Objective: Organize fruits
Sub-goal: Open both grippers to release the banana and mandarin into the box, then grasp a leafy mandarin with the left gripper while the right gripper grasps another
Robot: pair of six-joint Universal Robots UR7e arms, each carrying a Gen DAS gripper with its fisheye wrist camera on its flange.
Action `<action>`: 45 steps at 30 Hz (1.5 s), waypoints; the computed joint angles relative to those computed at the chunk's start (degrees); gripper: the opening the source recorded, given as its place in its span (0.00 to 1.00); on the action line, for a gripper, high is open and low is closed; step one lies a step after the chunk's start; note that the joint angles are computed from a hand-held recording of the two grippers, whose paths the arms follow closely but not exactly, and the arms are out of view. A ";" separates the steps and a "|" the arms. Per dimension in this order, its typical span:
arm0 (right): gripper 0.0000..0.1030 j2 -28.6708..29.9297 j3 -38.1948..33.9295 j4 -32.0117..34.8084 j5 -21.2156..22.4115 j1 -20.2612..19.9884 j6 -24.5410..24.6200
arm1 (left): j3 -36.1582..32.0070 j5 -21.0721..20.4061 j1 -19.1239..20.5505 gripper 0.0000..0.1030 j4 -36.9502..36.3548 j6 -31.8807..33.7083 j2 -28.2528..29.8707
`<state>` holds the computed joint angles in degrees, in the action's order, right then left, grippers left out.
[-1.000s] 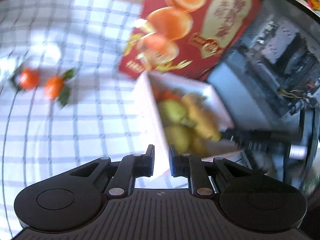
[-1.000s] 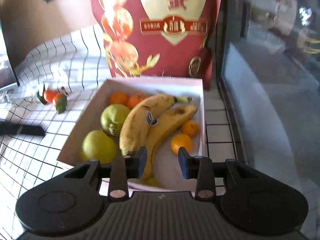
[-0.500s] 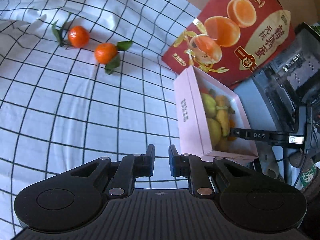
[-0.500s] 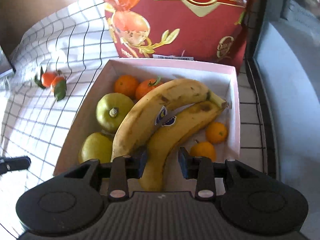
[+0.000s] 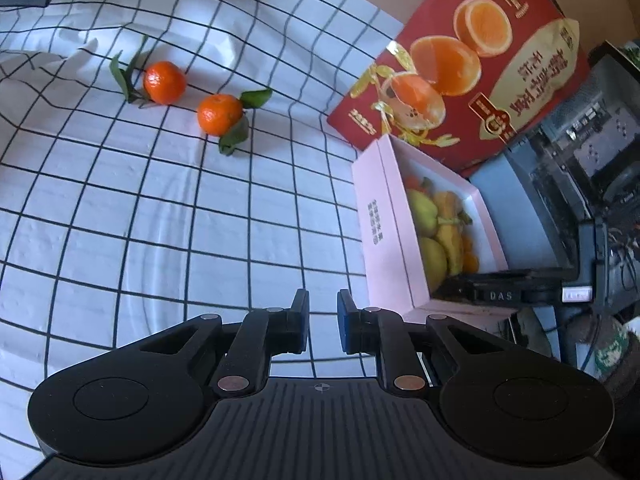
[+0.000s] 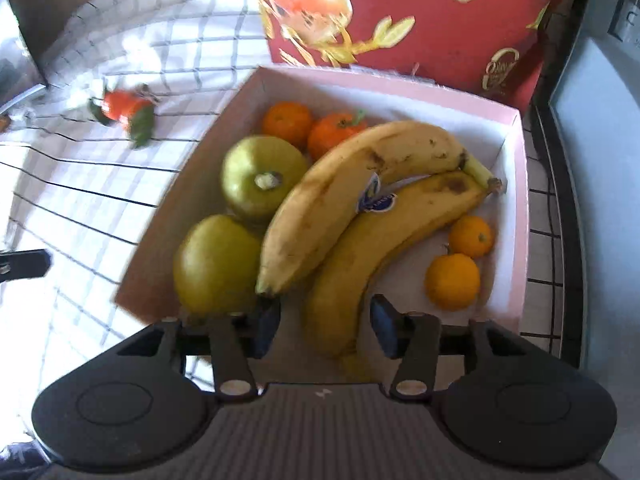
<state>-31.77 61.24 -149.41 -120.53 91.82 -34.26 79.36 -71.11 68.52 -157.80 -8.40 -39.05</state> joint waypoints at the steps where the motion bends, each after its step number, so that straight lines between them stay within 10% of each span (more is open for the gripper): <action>1: 0.35 0.27 -0.41 0.33 -0.89 0.10 0.05 | 0.24 -0.45 0.03 0.17 -0.19 0.44 -0.19; 5: 0.34 -1.75 3.18 -5.27 -5.78 0.65 -3.47 | 0.87 -0.49 0.33 0.17 -0.96 -0.19 -0.52; 17: 0.35 -7.68 15.12 -20.34 2.06 1.76 -7.72 | 1.06 2.77 -0.19 0.17 -0.67 2.24 -0.32; 27: 0.61 -1.52 23.17 -54.01 13.99 4.79 -24.19 | -3.04 11.13 0.41 0.17 -13.96 13.52 2.49; 39: 0.61 2.00 22.49 -45.21 13.89 7.19 -16.29 | -29.61 10.11 2.88 0.20 -0.34 25.80 14.96; 45: 0.61 2.25 24.50 -46.52 12.83 7.04 -14.90 | -41.41 17.77 3.19 0.20 0.41 28.56 21.68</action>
<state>-29.52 85.74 -195.93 -107.70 98.86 -49.16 37.95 -53.34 71.70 -157.39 20.15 -17.38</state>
